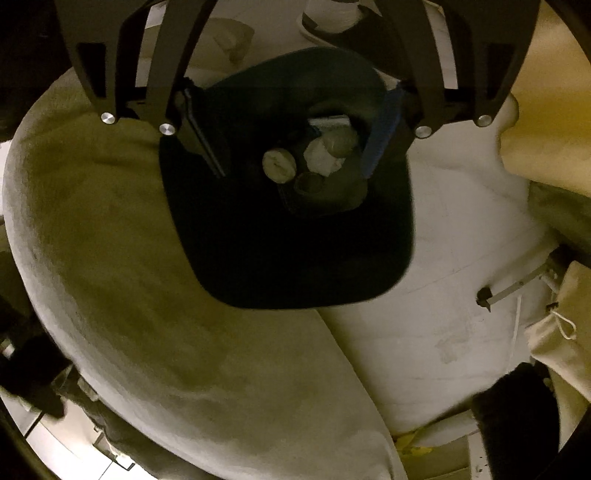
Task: Collect trash
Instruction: 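Open the left tool to drop the bubble wrap into the bin, then move both tools from the bin back over the bed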
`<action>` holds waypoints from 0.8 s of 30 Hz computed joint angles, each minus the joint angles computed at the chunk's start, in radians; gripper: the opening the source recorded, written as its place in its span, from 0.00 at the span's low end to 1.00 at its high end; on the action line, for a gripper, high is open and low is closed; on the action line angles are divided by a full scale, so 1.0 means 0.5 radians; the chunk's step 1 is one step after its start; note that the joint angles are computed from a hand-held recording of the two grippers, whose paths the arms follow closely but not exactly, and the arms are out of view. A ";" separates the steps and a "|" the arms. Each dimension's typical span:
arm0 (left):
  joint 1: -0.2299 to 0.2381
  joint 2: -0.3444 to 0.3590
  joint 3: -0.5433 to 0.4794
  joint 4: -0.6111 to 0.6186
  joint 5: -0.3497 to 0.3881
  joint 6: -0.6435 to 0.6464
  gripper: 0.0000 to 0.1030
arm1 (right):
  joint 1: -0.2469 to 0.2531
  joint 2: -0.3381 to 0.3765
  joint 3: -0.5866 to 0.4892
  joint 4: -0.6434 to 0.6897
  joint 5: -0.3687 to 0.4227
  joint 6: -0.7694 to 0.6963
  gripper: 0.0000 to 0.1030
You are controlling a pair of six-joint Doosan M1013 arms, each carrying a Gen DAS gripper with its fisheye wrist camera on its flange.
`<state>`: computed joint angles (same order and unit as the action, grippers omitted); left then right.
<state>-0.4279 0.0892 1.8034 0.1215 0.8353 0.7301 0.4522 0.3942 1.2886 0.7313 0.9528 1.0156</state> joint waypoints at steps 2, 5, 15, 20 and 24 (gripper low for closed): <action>0.006 -0.027 0.014 0.020 -0.012 -0.019 0.75 | 0.022 0.020 -0.016 -0.059 0.016 0.027 0.46; -0.011 -0.076 0.030 0.092 -0.021 -0.065 0.75 | 0.044 0.051 -0.037 -0.135 0.043 0.069 0.46; -0.007 -0.228 0.096 0.376 -0.010 -0.311 0.67 | 0.124 0.135 -0.072 -0.336 0.151 0.240 0.46; -0.010 -0.287 0.109 0.501 -0.034 -0.414 0.61 | 0.161 0.175 -0.080 -0.440 0.205 0.322 0.46; -0.016 -0.320 0.095 0.588 -0.049 -0.497 0.56 | 0.197 0.202 -0.082 -0.543 0.238 0.373 0.47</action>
<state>-0.4361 -0.0709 1.8511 0.4155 0.8110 0.4816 0.5507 0.4951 1.2476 0.4597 1.0720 1.2022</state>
